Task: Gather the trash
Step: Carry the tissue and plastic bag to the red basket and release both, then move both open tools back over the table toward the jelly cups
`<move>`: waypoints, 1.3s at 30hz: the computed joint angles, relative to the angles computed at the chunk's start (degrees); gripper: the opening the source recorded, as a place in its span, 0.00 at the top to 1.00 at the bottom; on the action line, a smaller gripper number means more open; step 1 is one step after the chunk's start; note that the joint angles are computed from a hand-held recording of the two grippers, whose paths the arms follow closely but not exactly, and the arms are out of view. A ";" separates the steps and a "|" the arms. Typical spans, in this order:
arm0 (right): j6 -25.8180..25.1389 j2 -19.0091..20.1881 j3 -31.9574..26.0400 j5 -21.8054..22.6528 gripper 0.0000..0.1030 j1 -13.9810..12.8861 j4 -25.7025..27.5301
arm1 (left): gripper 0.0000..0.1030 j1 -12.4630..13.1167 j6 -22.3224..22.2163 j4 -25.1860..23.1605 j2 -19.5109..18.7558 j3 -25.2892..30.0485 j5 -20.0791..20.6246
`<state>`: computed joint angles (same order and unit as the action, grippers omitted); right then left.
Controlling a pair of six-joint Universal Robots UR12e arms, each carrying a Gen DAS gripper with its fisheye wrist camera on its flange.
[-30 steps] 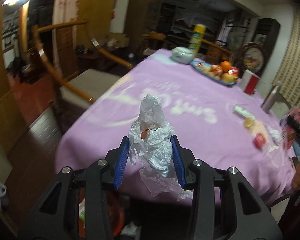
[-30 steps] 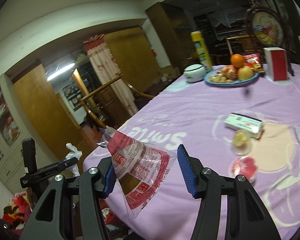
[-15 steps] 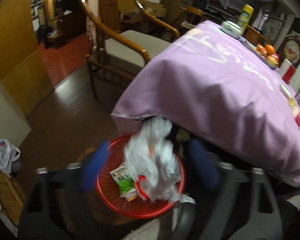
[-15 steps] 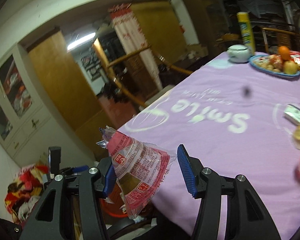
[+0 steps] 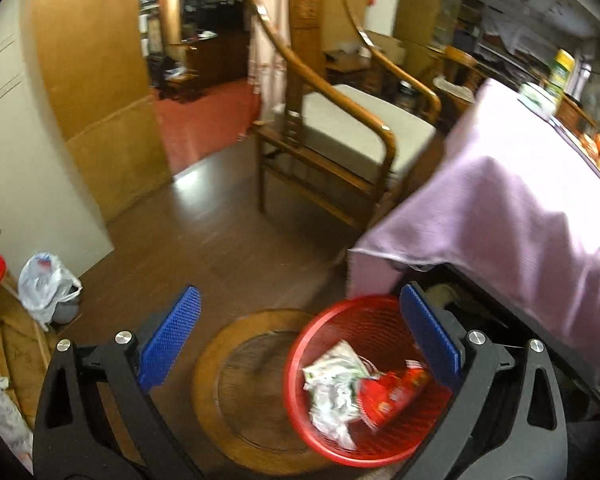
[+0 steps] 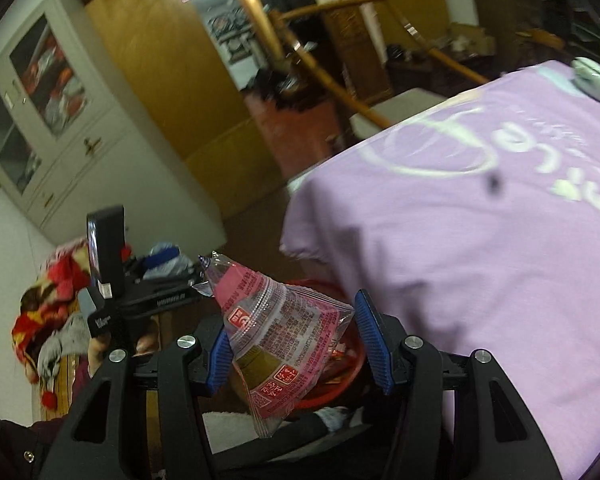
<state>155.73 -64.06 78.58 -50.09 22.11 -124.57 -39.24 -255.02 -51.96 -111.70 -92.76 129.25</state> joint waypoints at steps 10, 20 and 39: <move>-2.94 3.88 -5.16 -2.94 0.20 4.18 5.83 | 0.07 0.74 -5.42 2.84 2.20 -4.92 -1.27; -1.56 3.84 -5.02 -2.42 0.19 3.50 5.97 | 0.07 0.83 -4.23 3.40 1.64 -4.05 -1.57; 9.61 -2.56 5.08 1.44 0.16 -4.09 -12.63 | 0.07 -3.02 10.65 2.87 -4.81 9.13 5.67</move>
<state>165.34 -66.61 83.66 -48.66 18.03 -137.20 -42.26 -244.37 -49.09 -116.51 -83.63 134.92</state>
